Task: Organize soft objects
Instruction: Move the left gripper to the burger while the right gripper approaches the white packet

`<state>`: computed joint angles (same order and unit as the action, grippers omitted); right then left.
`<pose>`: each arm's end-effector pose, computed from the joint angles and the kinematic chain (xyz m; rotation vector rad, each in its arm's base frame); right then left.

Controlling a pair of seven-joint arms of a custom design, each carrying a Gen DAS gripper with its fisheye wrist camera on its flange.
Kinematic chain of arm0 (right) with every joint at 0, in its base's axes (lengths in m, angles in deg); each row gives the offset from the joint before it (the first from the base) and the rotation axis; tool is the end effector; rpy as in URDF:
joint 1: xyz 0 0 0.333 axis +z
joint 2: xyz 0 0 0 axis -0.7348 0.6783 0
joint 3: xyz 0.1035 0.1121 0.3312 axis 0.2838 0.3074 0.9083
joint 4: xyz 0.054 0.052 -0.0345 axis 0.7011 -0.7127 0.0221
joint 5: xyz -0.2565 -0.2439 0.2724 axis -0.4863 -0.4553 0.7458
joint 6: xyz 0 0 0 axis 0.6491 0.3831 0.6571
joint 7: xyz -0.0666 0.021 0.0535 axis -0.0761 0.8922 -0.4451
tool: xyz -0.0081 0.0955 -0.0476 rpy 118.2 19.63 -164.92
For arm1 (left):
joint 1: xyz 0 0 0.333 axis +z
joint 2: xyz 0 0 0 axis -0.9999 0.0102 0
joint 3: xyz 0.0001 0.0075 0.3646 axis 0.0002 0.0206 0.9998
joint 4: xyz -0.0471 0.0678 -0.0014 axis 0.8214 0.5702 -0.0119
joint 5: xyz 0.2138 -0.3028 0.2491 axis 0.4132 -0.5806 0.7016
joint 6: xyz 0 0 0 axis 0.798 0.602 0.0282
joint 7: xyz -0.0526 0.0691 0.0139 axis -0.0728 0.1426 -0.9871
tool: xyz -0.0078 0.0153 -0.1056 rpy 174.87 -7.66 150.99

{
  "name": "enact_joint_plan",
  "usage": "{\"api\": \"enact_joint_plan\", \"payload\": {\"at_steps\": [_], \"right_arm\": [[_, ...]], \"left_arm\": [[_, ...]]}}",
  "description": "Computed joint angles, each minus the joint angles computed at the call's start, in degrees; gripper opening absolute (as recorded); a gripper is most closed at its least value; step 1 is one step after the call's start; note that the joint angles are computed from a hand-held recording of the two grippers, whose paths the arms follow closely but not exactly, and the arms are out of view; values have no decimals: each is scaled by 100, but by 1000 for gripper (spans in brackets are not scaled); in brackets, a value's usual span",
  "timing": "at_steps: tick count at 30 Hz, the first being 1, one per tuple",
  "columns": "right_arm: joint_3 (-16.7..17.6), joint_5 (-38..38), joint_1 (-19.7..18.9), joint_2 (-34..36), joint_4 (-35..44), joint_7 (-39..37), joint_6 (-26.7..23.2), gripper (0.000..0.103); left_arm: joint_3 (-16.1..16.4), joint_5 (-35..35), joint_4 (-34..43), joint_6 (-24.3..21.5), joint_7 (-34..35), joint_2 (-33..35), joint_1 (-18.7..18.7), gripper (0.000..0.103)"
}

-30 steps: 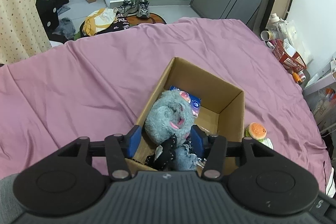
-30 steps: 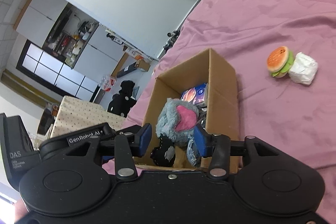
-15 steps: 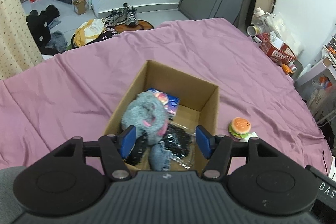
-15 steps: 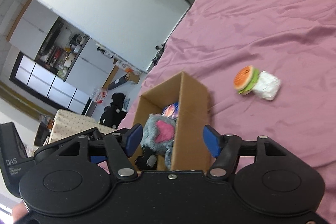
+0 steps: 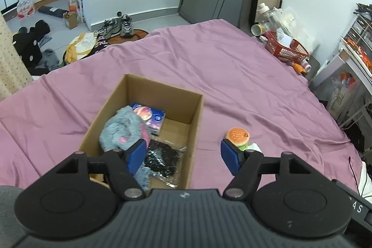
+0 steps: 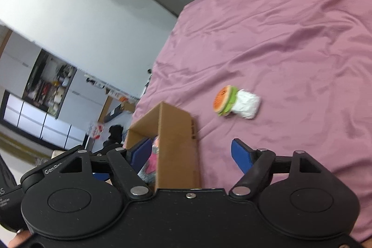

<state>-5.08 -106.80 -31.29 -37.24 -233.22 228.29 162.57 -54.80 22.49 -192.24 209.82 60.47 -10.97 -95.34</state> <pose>0.3790 0.1143 0.3496 -1.0306 1.9733 -0.0352 0.4495 -0.2512 0.4042 -1.9566 1.8827 -0.8283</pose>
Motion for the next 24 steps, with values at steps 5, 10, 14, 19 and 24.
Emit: {"api": "enact_joint_plan", "payload": {"at_steps": [5,10,14,19,24], "right_arm": [[525,1410,-294,-121,-221,-706,-79,75],[489,1864,-286,-19,-297,-791,159,73],[480,2079,-289,60,-320,-696,193,72],[403,2051,-332,256,-271,-460,287,73],[380,1863,-467,548,-187,-111,439,84]], "left_arm": [[-227,486,112,-16,-426,110,121,70],[-219,851,237,2,-718,271,17,70],[-54,864,365,31,-744,459,-215,70],[130,915,516,179,-575,710,-471,74],[326,962,702,279,-601,990,-737,90]]}}
